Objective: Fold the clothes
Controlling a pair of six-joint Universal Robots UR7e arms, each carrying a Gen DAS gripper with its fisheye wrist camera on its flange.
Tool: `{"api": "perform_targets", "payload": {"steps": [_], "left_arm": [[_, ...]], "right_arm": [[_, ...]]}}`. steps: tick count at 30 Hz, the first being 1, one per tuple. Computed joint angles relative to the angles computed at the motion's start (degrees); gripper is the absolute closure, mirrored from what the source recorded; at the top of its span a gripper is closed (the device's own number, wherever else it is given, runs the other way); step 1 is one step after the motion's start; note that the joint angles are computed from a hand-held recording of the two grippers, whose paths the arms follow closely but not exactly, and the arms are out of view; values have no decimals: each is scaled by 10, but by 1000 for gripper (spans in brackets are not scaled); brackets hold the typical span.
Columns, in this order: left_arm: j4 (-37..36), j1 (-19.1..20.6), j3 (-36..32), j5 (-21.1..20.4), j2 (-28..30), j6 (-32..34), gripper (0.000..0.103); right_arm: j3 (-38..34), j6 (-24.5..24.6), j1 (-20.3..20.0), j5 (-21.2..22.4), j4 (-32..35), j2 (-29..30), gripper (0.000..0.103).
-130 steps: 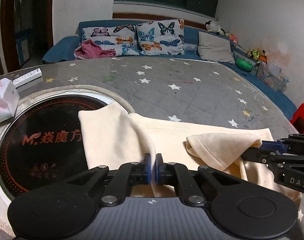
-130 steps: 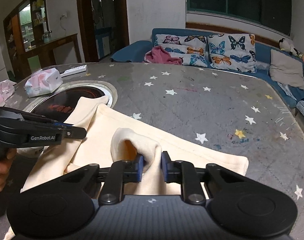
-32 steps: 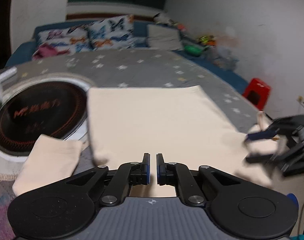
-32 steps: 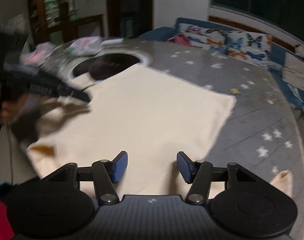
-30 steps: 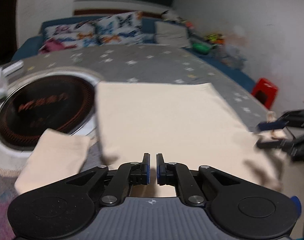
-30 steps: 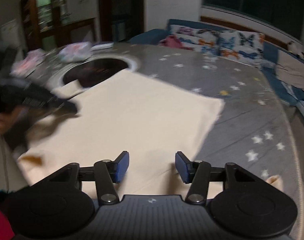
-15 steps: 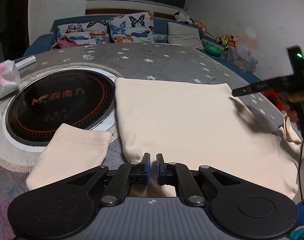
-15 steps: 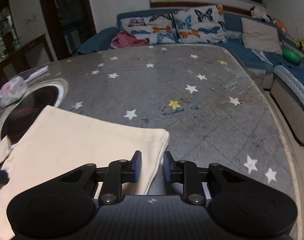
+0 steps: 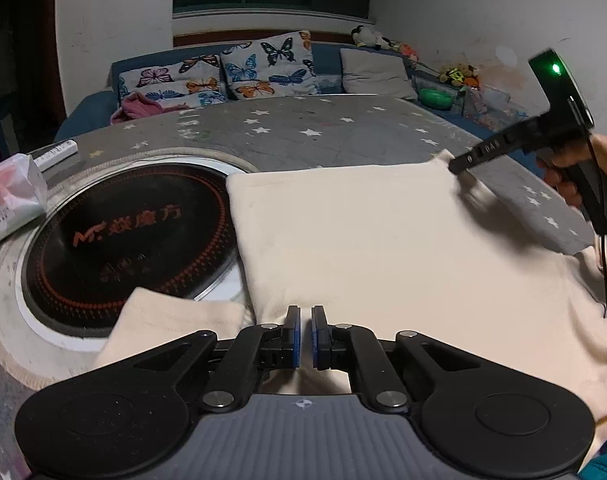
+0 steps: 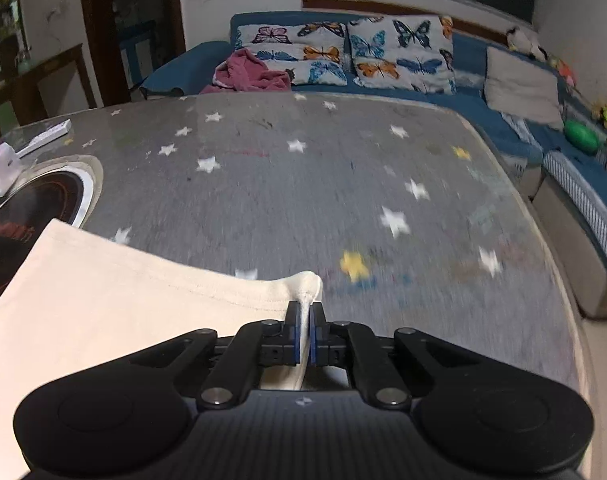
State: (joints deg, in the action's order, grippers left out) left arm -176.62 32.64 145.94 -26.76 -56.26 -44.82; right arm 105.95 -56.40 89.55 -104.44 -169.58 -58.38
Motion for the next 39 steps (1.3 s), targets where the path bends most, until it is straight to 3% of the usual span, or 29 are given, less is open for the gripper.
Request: {"api": "perform_targets", "payload": {"steps": [6, 11, 18, 20, 22, 27, 33, 39], "left_arm": [[4, 18, -12, 9, -6, 6, 97], [18, 16, -15, 10, -7, 4, 96], [-15, -13, -18, -13, 15, 14, 94], [-40, -24, -22, -22, 30, 31, 91], [-68, -32, -29, -35, 47, 50, 91], [-123, -45, -60, -72, 93, 111, 86], [-151, -48, -99, -115, 141, 154, 84], [-152, -46, -114, -144, 167, 166, 84]], "right_arm": [[-46, -26, 28, -32, -17, 61, 98], [-35, -42, 27, -19, 0, 36, 97], [39, -80, -3, 6, 50, -97, 91], [65, -91, -19, 12, 63, -142, 86], [96, -101, -38, 19, 69, -186, 75], [170, -144, -89, 34, 53, -274, 62], [229, -201, -137, 48, 5, -317, 67], [226, -213, -154, 46, 4, -312, 95]]}}
